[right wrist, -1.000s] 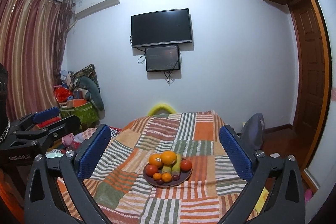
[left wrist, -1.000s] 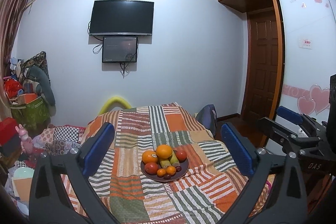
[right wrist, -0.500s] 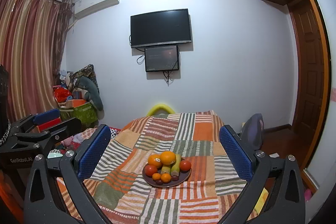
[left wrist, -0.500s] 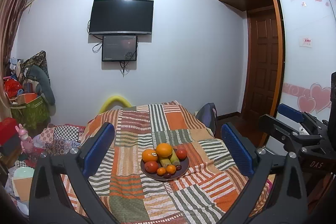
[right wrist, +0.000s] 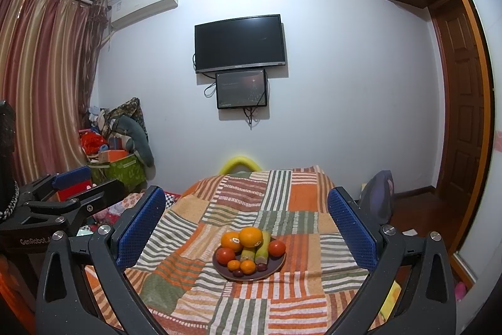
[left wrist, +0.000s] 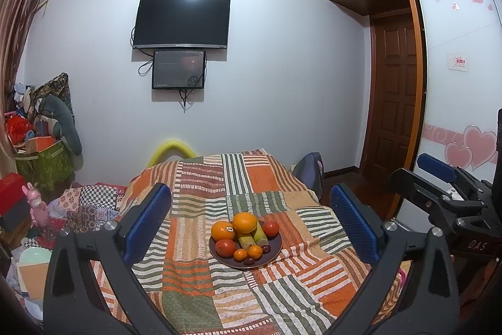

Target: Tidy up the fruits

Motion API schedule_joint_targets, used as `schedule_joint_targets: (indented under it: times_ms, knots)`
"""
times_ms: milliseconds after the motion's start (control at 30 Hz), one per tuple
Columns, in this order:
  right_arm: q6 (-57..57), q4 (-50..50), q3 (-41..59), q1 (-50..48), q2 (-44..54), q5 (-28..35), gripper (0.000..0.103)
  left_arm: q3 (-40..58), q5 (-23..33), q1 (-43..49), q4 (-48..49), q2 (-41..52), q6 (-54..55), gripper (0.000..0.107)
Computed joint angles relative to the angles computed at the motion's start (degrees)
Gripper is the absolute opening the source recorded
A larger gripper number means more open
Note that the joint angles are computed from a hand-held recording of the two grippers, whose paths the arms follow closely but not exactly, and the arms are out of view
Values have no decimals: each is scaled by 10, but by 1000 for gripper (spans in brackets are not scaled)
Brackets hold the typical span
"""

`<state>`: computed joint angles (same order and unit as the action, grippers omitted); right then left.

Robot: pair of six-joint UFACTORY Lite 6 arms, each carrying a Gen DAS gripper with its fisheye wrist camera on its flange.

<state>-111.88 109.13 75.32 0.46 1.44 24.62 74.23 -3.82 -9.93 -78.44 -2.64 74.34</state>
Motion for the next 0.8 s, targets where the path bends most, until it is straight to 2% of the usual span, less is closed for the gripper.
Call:
schedule_joint_targets:
  times_ms: [533, 800]
  knots:
    - [4, -5, -1, 3, -6, -4, 103, -4, 0, 0, 37, -1, -38, 103]
    - [4, -4, -1, 3, -6, -4, 103, -3, 1, 0, 26, 0, -27, 103]
